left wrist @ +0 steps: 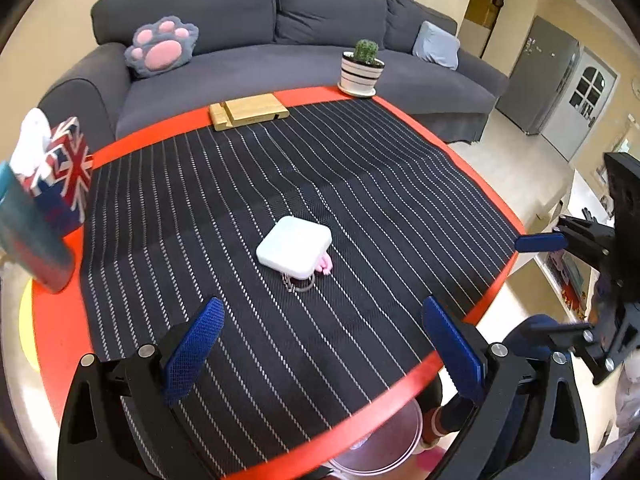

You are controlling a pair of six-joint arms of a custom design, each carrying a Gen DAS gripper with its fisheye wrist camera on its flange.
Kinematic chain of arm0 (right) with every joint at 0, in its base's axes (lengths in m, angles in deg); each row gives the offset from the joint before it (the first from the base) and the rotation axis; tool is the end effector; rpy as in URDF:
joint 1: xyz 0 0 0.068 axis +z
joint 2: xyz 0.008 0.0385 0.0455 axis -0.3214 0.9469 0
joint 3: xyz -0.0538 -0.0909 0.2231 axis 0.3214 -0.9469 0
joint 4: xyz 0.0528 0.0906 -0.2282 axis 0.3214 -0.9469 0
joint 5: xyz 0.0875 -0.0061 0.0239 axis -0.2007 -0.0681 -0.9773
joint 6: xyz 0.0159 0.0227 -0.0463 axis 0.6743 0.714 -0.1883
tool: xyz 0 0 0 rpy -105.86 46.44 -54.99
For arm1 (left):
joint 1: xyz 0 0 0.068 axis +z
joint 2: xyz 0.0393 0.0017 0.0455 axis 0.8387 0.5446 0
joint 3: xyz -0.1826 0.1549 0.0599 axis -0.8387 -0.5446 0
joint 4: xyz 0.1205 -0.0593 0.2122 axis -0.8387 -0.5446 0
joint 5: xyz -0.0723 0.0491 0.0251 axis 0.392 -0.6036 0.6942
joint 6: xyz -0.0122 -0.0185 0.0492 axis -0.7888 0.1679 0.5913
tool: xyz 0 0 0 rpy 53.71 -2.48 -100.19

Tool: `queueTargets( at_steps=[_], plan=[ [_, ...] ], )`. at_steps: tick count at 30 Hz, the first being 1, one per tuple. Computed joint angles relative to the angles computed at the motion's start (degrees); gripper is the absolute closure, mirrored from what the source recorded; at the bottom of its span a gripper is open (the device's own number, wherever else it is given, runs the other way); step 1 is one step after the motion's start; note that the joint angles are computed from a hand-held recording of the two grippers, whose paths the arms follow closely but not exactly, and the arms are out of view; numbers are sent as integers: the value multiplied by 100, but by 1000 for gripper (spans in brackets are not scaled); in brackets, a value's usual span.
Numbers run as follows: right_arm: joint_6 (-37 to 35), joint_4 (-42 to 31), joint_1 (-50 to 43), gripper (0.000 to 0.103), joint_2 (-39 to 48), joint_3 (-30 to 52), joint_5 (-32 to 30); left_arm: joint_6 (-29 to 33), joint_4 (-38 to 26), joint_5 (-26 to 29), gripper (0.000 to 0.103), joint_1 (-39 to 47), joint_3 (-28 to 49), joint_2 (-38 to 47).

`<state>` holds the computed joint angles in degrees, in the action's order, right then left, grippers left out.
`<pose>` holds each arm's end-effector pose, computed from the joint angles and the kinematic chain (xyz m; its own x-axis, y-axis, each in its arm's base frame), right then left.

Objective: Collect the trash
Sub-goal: 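Move the left tool over the table toward the white box with keychain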

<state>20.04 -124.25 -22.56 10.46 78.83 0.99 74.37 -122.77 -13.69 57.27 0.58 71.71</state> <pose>0.2629 -0.0016 0.2386 -0.7670 -0.3719 -0.5228 -0.5293 0.8274 0.1879 0.2968 -0.0115 0.2168 -0.7685 0.2853 -0.5727 0.4350 0.8894 -0.1407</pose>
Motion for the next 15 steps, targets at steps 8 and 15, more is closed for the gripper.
queueTargets(
  at_steps=[8,15],
  plan=[
    [13,54,-33,5,154,31,0,-167,-82,-240,8,-216,1071,1323],
    [3,90,-108,5,261,75,9,-430,-336,-475,8,-411,1932,2232]
  ],
)
